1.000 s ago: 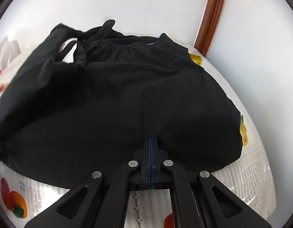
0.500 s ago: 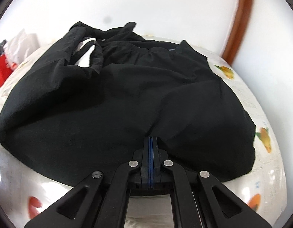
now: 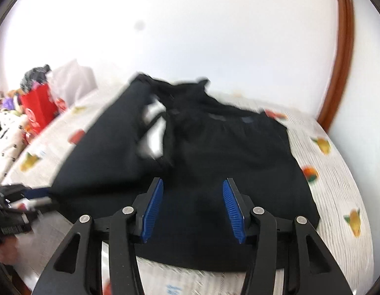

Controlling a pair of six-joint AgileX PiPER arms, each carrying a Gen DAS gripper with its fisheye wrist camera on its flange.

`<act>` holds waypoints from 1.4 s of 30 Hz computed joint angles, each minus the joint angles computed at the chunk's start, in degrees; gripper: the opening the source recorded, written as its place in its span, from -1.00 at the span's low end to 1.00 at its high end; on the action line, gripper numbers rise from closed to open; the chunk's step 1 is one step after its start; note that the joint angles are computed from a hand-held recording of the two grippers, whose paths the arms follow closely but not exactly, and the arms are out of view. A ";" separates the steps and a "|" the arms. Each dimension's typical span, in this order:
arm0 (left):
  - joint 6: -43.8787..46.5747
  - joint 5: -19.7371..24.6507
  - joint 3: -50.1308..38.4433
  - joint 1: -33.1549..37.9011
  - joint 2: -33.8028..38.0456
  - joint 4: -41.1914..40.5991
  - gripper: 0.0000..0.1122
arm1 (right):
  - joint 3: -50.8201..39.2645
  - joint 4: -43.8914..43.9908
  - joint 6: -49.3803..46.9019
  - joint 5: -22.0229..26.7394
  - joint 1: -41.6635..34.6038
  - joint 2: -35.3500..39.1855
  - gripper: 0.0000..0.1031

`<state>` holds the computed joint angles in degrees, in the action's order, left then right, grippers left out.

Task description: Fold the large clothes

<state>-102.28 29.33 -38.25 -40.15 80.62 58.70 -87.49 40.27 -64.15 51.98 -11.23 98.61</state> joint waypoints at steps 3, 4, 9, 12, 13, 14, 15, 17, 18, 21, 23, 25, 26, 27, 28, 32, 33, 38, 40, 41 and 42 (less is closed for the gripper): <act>6.27 -3.52 -1.16 3.25 1.26 -4.82 -0.01 | -1.71 2.22 0.29 2.86 2.50 0.74 -0.03; 6.67 -4.81 -1.36 4.52 1.81 -4.74 -0.01 | -0.30 2.84 -0.12 2.41 3.43 0.08 -0.03; 11.97 -6.48 -3.97 7.21 4.48 -8.32 0.04 | -3.19 0.81 3.13 3.75 8.01 4.31 -0.04; 10.83 -3.16 -6.20 5.29 6.77 -6.60 0.05 | -5.81 -2.97 7.97 3.75 10.42 7.84 -0.23; 10.75 -2.11 -6.92 4.77 7.46 -6.33 0.05 | -7.58 -4.01 9.88 4.51 10.81 9.51 -0.34; 10.46 -1.26 -7.34 4.36 7.89 -6.06 0.05 | -9.23 -4.42 11.29 5.53 11.12 11.00 -0.84; 10.37 -0.38 -7.78 3.90 8.27 -6.05 0.06 | -9.75 -4.21 11.50 6.48 11.14 11.38 -0.96; 11.52 0.45 -8.46 4.00 8.66 -6.90 0.09 | -8.01 -1.78 8.50 5.46 10.63 10.01 -0.97; 11.87 0.50 -8.64 4.13 8.77 -7.19 0.09 | -7.20 -0.22 7.05 4.75 10.20 9.19 -0.97; 12.36 1.21 -8.89 4.06 9.04 -7.16 0.09 | -6.93 10.13 2.54 10.32 4.01 7.02 -0.98; 13.09 2.85 -9.82 3.44 9.82 -7.40 0.08 | -3.61 16.82 -0.94 10.79 -0.98 3.96 -0.97; 13.74 3.79 -10.50 3.12 10.43 -7.52 0.09 | 0.02 19.82 -4.37 9.00 -3.75 1.59 -0.98; 14.14 4.05 -10.72 3.09 10.59 -7.66 0.09 | 2.50 20.78 -6.22 7.06 -5.30 0.30 -0.98; 14.62 4.01 -10.85 3.23 10.65 -7.88 0.10 | 3.41 20.74 -6.39 5.99 -6.04 0.02 -0.97; 14.99 3.92 -10.93 3.36 10.69 -8.06 0.10 | 3.88 19.18 -4.80 4.70 -6.81 0.50 -0.97; 16.96 4.71 -11.84 3.30 11.26 -8.98 0.10 | 3.17 7.97 2.88 0.96 -4.62 3.68 -0.97; 17.31 5.09 -12.09 3.17 11.36 -9.28 0.10 | 3.74 5.42 4.02 -0.50 -3.64 4.02 -0.97; 16.31 1.17 -11.20 3.16 10.41 -8.66 0.06 | 6.06 4.53 1.79 -3.21 -3.40 2.08 -0.83; 15.90 -1.26 -10.75 3.44 9.68 -8.11 0.06 | 3.80 5.82 1.08 -1.17 -4.29 3.10 -0.24; 15.97 -1.07 -11.23 2.70 9.73 -8.43 0.06 | 1.37 5.64 1.52 1.05 -4.59 4.46 0.05; 17.28 -1.03 -12.07 2.60 10.16 -9.52 0.06 | 0.18 5.63 1.64 1.88 -4.68 5.55 0.47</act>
<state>-85.00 28.30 -50.32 -37.56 90.79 49.17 -87.31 45.89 -62.51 53.86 -15.91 104.16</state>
